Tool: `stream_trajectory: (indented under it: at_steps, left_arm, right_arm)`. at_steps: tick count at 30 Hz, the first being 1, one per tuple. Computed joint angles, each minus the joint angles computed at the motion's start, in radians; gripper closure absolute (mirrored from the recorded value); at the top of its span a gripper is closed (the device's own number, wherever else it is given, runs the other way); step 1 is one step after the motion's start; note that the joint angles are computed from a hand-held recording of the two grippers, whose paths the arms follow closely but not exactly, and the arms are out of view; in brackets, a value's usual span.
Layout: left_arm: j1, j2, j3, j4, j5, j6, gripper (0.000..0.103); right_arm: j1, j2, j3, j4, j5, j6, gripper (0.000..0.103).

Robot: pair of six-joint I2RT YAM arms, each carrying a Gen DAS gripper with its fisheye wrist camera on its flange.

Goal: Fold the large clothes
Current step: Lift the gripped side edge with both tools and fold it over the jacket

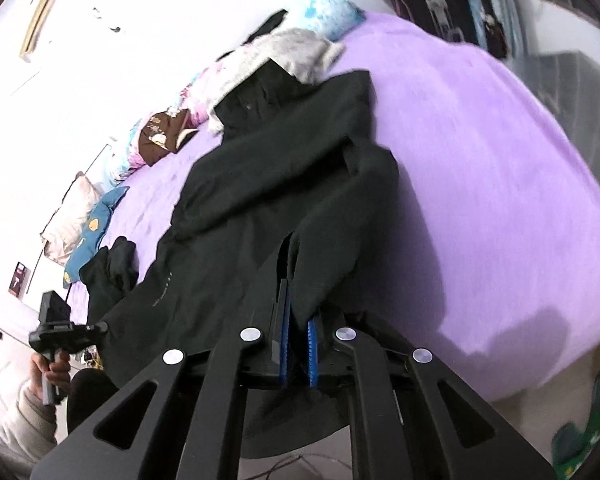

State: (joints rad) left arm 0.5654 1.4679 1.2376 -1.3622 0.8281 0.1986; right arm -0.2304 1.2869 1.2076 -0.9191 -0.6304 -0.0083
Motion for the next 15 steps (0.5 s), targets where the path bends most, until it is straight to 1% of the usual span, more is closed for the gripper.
stream_trajectory:
  at_steps: [3,9,14,15]
  left_arm:
    - [-0.004,0.031,0.077,-0.044,0.011,-0.004,0.099]
    - [-0.032,0.12,0.254,-0.071,0.045,-0.089,0.099]
    - [-0.058,0.237,0.5,-0.113,0.06,-0.153,0.099]
    - [-0.069,0.281,0.582,-0.123,0.067,-0.175,0.099]
  right_arm:
    - [0.022,0.044,0.077,-0.016,0.002,0.001,0.097]
    - [0.039,0.154,0.25,-0.04,-0.019,0.028,0.097]
    - [0.032,0.292,0.454,-0.064,-0.048,0.066,0.097]
    - [0.033,0.318,0.491,-0.065,-0.05,0.074,0.097]
